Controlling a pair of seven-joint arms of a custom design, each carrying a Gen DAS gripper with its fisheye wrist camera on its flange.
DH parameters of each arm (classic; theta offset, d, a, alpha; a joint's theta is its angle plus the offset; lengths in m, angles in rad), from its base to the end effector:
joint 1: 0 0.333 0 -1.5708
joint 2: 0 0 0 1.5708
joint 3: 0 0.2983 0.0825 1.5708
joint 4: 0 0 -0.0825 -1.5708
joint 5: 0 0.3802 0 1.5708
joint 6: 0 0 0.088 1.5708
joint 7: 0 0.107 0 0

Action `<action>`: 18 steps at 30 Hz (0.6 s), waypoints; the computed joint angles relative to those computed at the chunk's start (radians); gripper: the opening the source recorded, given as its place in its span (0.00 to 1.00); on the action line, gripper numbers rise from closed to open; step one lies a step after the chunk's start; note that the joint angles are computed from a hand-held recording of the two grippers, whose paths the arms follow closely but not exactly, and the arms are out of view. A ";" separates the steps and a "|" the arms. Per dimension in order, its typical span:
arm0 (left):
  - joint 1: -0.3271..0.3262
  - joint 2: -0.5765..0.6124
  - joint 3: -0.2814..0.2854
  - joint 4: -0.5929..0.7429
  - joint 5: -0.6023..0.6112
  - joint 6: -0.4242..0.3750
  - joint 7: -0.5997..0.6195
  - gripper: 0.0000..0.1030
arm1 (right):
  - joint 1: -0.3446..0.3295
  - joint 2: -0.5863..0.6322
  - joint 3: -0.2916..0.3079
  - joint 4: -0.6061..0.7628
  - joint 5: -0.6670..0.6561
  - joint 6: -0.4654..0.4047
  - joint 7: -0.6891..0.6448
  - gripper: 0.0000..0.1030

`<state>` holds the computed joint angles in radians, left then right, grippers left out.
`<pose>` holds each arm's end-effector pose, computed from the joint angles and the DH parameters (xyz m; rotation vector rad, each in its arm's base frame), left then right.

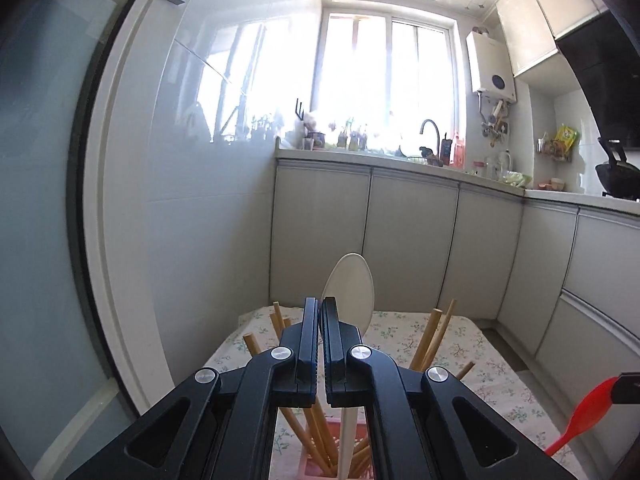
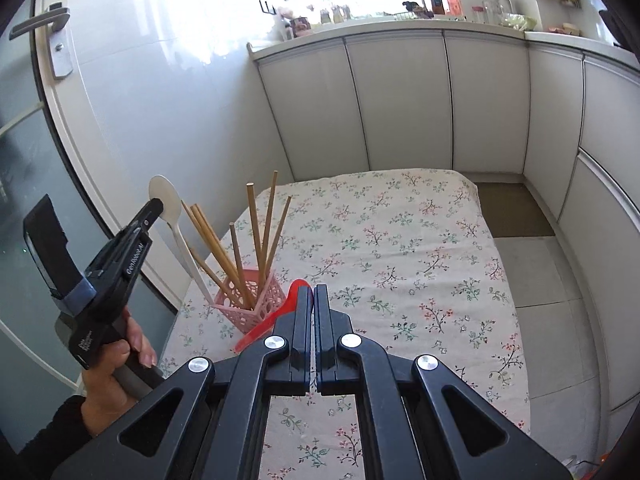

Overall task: Organize utensils
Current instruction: 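Lift and carry both spoons over the pink basket with both grippers, then open the left gripper to drop the white spoon while the right gripper drops the red spoon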

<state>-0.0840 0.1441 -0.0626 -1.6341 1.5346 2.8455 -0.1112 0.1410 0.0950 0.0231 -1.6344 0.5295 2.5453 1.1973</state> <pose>0.6250 -0.1430 0.5950 -1.5121 1.1768 -1.0609 0.6294 0.0970 0.6326 -1.7613 1.4080 -0.3971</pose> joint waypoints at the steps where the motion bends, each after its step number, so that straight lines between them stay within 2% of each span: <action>1: 0.000 0.017 0.000 0.013 -0.004 -0.004 0.006 0.02 | 0.000 0.006 0.000 0.006 0.002 0.001 0.001 0.00; 7: -0.004 0.090 0.022 0.062 -0.090 0.031 0.048 0.02 | -0.005 0.028 0.000 0.030 0.003 0.002 0.007 0.00; 11: -0.004 0.111 0.032 0.069 -0.209 0.065 0.145 0.04 | -0.004 0.031 0.001 0.031 -0.011 0.016 0.016 0.00; 13: 0.002 0.104 0.029 0.051 -0.307 0.080 0.217 0.13 | -0.005 0.029 0.002 0.029 -0.010 0.021 0.013 0.00; 15: 0.011 0.090 0.027 0.029 -0.412 0.103 0.280 0.36 | -0.004 0.027 0.003 0.030 -0.011 0.026 0.014 0.00; 18: 0.019 0.050 0.032 -0.021 -0.518 0.129 0.328 0.43 | 0.005 0.025 0.006 0.031 -0.029 0.043 0.022 0.00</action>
